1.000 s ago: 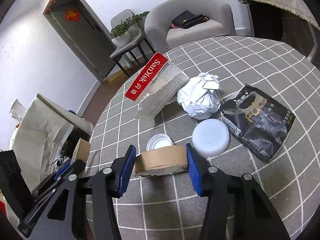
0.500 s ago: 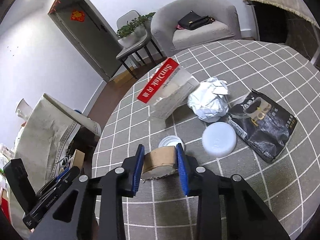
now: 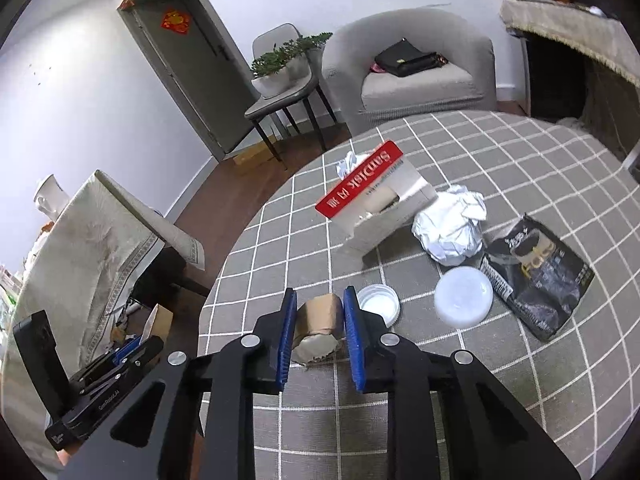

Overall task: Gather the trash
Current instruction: 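Carry the tube over the bin and open the left gripper while the right carries the tape roll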

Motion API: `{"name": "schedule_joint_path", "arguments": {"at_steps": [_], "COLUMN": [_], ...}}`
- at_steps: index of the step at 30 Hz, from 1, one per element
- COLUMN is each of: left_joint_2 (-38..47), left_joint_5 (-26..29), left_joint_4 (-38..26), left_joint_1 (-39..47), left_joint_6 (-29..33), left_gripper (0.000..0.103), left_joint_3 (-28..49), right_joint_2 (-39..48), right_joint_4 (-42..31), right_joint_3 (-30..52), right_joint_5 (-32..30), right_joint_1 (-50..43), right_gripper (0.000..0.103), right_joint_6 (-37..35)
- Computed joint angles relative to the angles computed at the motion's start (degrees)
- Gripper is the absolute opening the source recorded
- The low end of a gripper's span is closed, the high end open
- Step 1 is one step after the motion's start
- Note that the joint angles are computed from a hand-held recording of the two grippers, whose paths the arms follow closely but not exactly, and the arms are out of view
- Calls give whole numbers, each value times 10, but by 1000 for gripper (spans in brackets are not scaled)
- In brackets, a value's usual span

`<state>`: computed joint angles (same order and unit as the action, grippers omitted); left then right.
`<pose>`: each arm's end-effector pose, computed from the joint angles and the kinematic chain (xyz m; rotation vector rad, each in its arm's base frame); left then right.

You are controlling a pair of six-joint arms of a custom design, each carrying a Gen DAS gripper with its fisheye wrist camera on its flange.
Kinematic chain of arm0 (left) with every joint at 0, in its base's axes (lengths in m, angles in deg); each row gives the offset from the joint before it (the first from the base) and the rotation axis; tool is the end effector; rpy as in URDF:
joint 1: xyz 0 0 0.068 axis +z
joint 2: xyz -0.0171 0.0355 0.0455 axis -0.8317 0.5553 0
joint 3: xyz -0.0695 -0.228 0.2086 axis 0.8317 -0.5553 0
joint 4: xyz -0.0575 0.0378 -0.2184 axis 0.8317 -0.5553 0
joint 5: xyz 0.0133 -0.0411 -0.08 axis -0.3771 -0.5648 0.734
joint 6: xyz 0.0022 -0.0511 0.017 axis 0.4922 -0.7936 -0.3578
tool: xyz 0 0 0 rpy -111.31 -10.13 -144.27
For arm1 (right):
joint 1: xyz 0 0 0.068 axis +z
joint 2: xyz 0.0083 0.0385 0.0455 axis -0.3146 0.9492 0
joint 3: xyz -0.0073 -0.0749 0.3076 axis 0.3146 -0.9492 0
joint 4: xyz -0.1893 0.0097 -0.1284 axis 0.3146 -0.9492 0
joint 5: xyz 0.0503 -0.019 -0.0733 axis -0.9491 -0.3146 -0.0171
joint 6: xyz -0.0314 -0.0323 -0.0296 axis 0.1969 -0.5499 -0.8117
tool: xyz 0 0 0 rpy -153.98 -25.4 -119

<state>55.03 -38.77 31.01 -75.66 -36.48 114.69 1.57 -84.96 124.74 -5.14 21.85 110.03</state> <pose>0.3002 -0.1181 0.2313 0.6516 2.2966 -0.5276 0.2166 0.1593 0.2631 0.6378 2.2228 0.2345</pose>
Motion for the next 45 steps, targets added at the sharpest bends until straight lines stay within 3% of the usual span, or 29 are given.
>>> {"name": "schedule_joint_path", "arguments": {"at_steps": [11, 23, 39, 45], "left_joint_2": [9, 53, 175, 227], "left_joint_5": [10, 6, -44, -40], "left_joint_4": [-10, -37, -60, -114], "left_joint_1": [29, 83, 132, 153], "left_joint_6": [14, 51, 136, 155], "left_gripper": [27, 27, 27, 27], "left_joint_3": [2, 7, 25, 62], "right_joint_2": [21, 92, 237, 285], "right_joint_4": [2, -6, -26, -45], "right_joint_3": [36, 133, 295, 347], "right_joint_5": [-1, -15, -66, -88], "right_joint_1": [12, 42, 64, 64], "right_gripper": [23, 23, 23, 23], "right_joint_6": [-12, -50, -98, -104]}}
